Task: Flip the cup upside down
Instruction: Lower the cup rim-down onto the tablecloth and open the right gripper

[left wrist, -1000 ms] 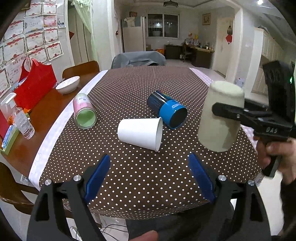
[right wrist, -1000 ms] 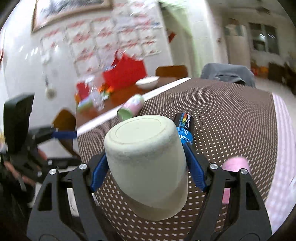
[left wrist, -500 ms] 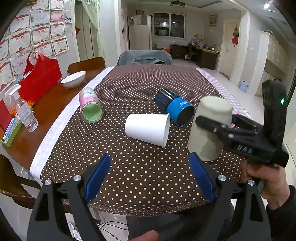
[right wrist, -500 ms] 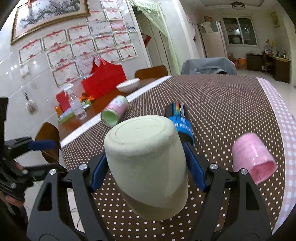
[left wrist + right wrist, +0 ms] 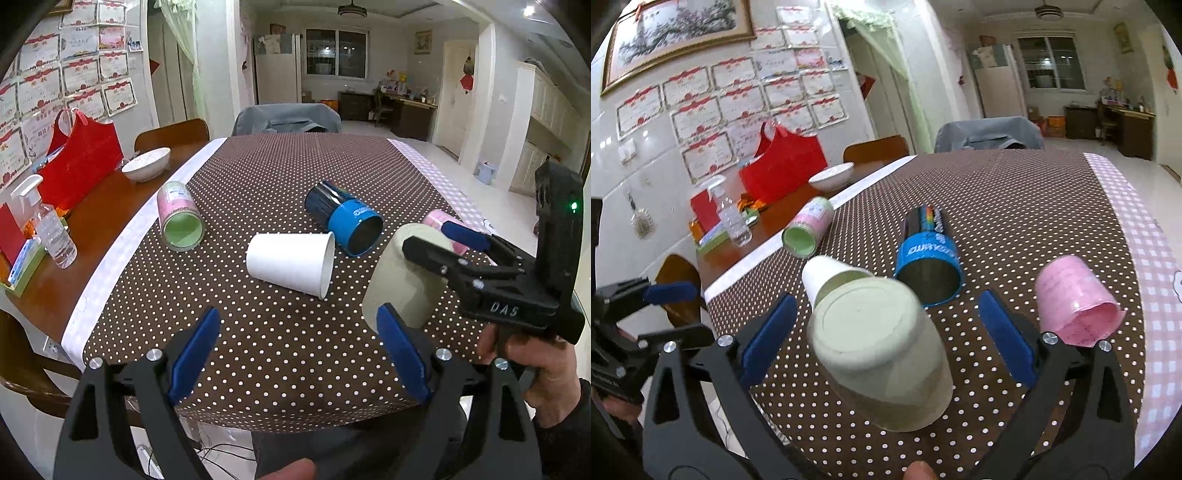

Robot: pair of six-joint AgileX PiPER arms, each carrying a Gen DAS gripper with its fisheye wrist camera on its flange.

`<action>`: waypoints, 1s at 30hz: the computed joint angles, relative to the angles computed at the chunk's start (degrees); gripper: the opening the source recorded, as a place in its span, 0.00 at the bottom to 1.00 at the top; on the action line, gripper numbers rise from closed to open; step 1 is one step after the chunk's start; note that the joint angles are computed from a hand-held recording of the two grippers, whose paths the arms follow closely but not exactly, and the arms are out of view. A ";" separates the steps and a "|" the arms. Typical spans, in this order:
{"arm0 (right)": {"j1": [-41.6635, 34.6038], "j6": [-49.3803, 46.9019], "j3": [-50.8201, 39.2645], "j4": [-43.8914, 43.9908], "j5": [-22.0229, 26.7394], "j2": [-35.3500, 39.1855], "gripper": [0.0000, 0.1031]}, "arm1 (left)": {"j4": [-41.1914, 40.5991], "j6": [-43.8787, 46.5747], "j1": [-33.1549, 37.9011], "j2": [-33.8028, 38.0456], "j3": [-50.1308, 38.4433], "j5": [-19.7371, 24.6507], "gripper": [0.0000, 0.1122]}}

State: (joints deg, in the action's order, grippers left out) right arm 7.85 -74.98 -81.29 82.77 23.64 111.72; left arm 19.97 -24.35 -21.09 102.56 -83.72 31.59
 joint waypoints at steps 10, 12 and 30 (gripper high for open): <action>-0.98 3.84 2.42 -1.17 -0.79 -4.97 0.94 | 4.01 -3.14 -2.18 -1.17 -0.95 0.73 0.76; -1.24 3.93 3.16 -0.70 -1.03 -6.17 0.94 | 5.37 -4.26 -2.75 -1.57 -1.06 0.72 0.76; -2.07 10.39 9.07 -2.85 -4.62 -17.20 0.94 | 20.72 -18.63 -7.66 -5.12 -0.49 2.27 0.76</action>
State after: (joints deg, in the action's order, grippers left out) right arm 5.79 -64.59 -72.22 79.92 19.02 94.52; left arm 40.69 -42.98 -28.75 97.43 -84.22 33.86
